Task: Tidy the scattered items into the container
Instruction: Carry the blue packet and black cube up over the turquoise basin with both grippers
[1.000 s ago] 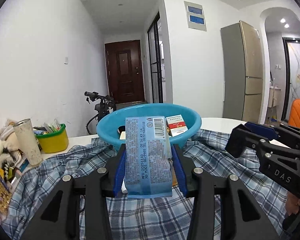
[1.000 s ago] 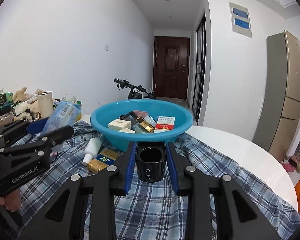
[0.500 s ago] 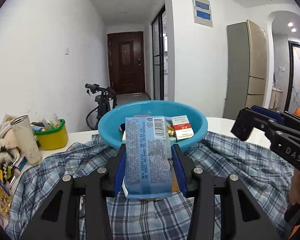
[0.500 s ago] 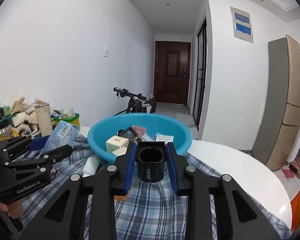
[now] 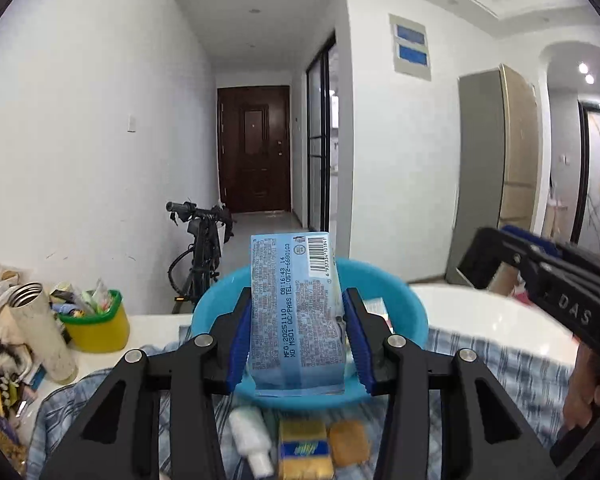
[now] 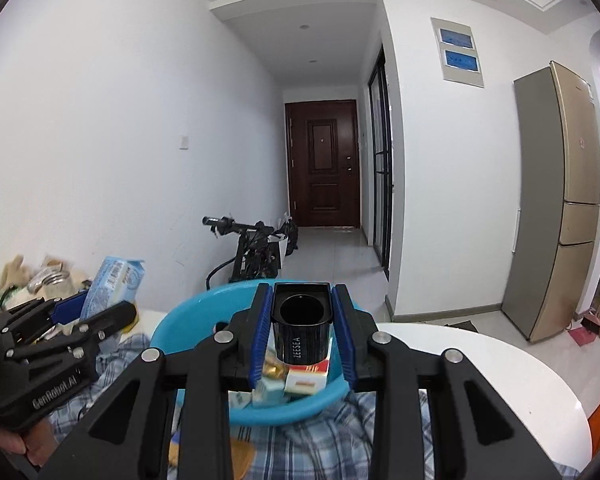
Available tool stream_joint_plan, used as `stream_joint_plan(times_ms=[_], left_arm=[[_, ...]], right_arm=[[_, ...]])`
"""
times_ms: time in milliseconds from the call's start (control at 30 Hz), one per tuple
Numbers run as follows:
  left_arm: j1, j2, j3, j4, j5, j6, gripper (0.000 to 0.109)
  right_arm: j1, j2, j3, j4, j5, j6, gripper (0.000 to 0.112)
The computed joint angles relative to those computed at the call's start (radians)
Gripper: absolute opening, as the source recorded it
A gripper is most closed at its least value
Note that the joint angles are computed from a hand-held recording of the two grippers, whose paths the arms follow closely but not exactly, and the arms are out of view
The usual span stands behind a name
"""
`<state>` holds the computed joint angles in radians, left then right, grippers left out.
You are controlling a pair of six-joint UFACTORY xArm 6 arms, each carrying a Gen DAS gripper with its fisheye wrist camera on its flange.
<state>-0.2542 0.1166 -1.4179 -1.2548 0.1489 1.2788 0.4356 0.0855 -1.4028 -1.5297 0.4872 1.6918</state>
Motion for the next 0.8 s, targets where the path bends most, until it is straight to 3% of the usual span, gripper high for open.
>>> stream_joint_plan(times_ms=[333, 433, 567, 800], left_arm=[[0.015, 0.231, -0.304, 0.192, 0.032, -0.241, 0.046], [0.017, 0.302, -0.384, 0.286, 0.016, -0.317, 0.046], [0.030, 0.422, -0.536, 0.478, 0.050, -0.523, 0.046], [0.043, 0.598, -0.780, 0.644, 0.093, -0.664, 0.046]], right_arm=[[-0.070, 0.152, -0.196, 0.130, -0.050, -0.150, 0.029], [-0.082, 0.211, -0.275, 0.167, -0.052, -0.219, 0.029], [-0.104, 0.291, -0.381, 0.220, -0.077, -0.269, 0.029], [-0.131, 0.394, -0.508, 0.270, -0.084, -0.316, 0.029]])
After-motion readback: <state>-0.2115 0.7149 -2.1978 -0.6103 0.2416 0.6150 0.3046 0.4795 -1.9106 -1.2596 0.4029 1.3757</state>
